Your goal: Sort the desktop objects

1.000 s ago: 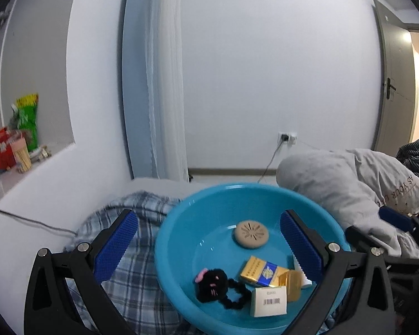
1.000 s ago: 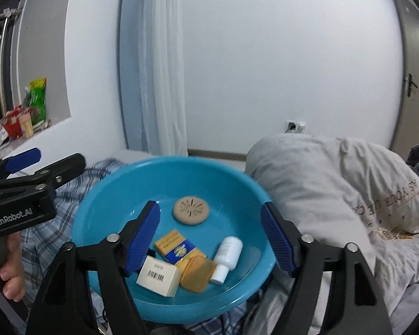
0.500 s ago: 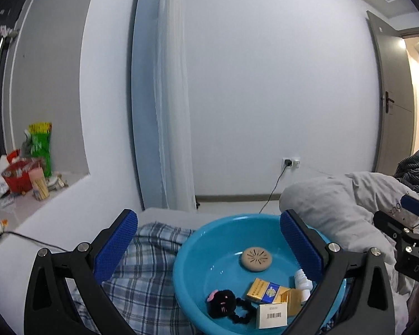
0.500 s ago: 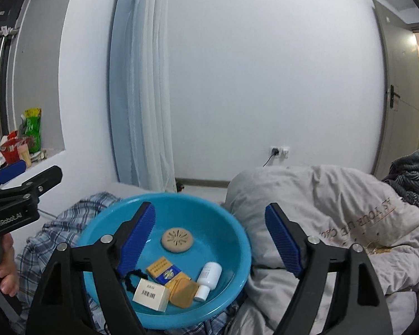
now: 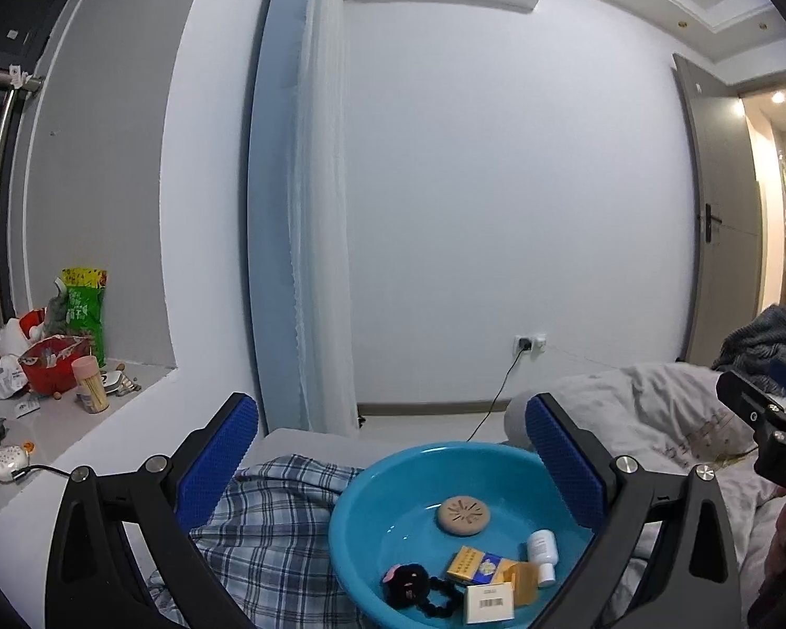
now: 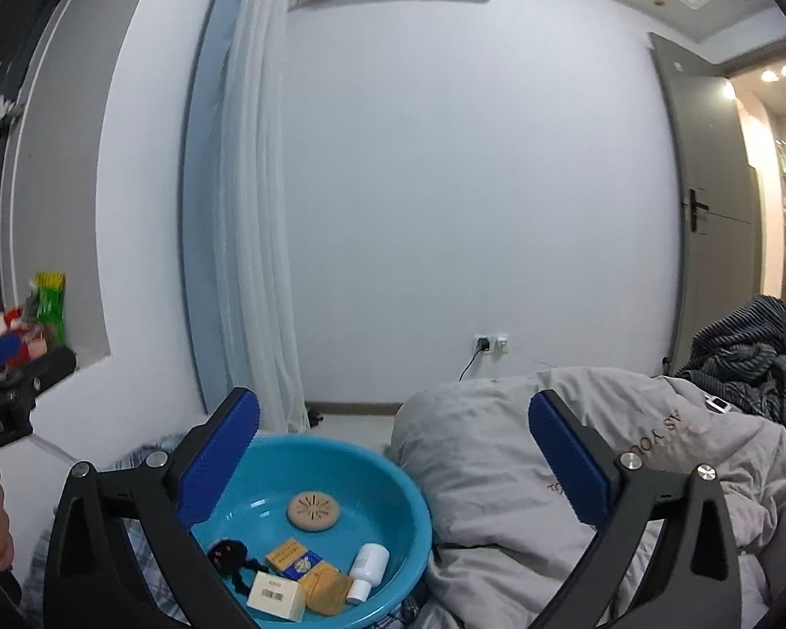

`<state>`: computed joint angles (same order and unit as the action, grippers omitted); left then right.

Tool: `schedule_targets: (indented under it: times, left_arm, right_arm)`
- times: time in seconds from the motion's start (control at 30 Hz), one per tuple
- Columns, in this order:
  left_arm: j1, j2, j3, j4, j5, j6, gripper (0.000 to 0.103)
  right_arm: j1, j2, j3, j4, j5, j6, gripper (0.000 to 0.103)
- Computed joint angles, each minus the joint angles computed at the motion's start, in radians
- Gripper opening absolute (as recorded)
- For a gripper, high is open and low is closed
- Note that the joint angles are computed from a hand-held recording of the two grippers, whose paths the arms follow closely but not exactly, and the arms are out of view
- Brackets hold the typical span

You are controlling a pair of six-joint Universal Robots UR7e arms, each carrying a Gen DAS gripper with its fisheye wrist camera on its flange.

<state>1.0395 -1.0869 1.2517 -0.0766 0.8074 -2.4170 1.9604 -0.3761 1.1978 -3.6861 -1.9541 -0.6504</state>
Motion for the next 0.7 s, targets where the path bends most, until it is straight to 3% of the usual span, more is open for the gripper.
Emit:
schedule_targets:
  times: [0.17,0.37,0.5,0.7]
  left_arm:
    - [-0.028,-0.052,0.058,-0.041,0.014,0.000,0.103]
    - [-0.069,-0.102,0.127,-0.092,0.012,0.044,0.103]
    - [-0.094,-0.106,0.127,-0.069,-0.030,0.014,0.103]
    - [-0.128,-0.148,0.169,-0.052,-0.007,-0.004,0.103]
  right_arm:
    - [0.001,-0.055,0.075,-0.021,0.033,0.070,0.102]
    - [0.030,-0.078,0.113,-0.124,-0.017,-0.015,0.102]
    - [0.057,-0.095,0.146,-0.210,-0.037,-0.063,0.102]
    - [0.085,-0.122,0.188,-0.304,-0.110,-0.093,0.102]
